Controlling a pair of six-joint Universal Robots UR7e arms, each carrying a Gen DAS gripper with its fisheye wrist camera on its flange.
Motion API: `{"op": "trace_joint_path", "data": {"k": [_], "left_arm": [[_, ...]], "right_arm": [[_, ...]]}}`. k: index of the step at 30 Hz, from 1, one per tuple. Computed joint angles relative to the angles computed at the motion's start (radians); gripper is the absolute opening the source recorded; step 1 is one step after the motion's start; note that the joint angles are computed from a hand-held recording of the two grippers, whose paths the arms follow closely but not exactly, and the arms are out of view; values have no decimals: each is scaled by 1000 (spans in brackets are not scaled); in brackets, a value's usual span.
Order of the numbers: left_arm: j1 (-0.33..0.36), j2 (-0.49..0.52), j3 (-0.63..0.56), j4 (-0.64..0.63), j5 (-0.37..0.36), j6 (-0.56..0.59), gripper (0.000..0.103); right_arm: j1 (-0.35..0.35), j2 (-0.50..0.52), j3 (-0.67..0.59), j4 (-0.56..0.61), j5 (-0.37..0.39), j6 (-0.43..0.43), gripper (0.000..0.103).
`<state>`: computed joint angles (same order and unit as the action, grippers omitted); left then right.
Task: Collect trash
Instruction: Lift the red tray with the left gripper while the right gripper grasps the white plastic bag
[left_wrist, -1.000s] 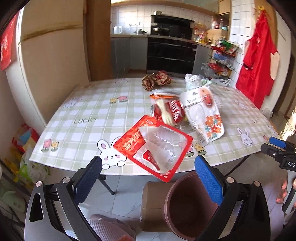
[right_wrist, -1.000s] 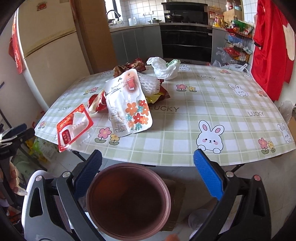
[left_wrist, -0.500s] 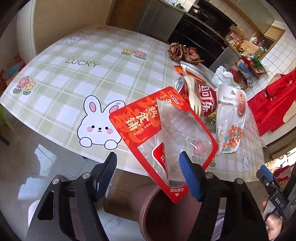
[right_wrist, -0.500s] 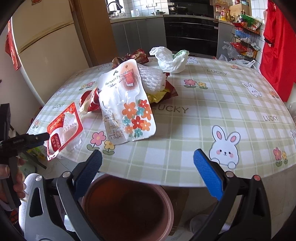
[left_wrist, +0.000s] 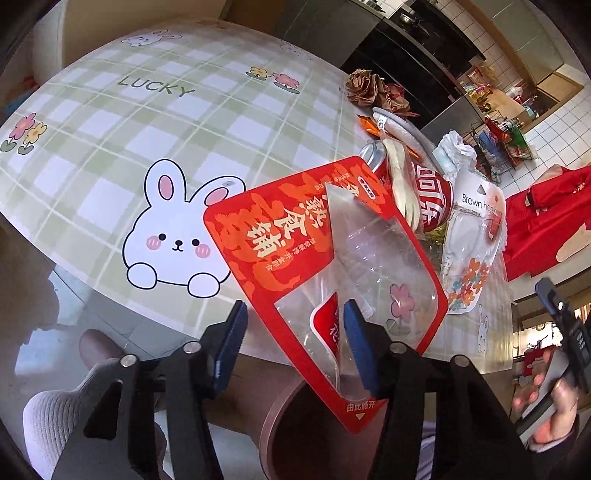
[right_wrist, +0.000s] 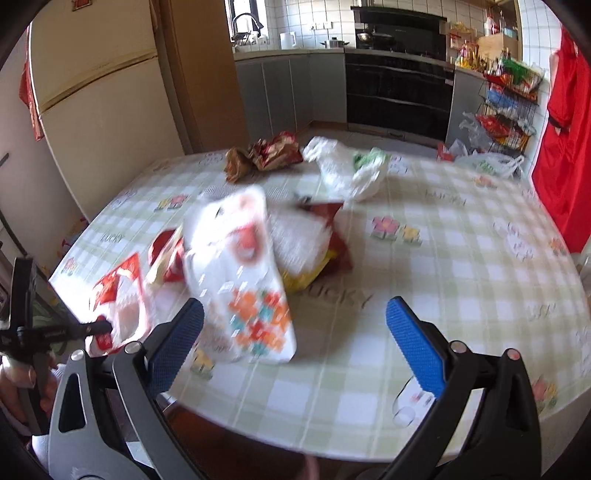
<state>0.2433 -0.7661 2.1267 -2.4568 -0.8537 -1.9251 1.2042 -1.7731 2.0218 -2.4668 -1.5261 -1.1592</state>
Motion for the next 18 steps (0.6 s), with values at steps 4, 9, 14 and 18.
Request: {"op": "trace_joint_path", "data": {"k": [4, 9, 14, 18], "left_arm": [[-10, -14, 16, 14, 28, -21, 31], [-44, -56, 56, 22, 89, -80, 28], [-63, -126, 61, 194, 128, -186, 28], [-82, -180, 55, 378, 148, -292, 28]], "right_arm": [[109, 158, -112, -130, -51, -9, 98], [204, 357, -235, -231, -133, -8, 97], [258, 534, -307, -337, -289, -84, 95], [276, 637, -348, -411, -394, -132, 92]]}}
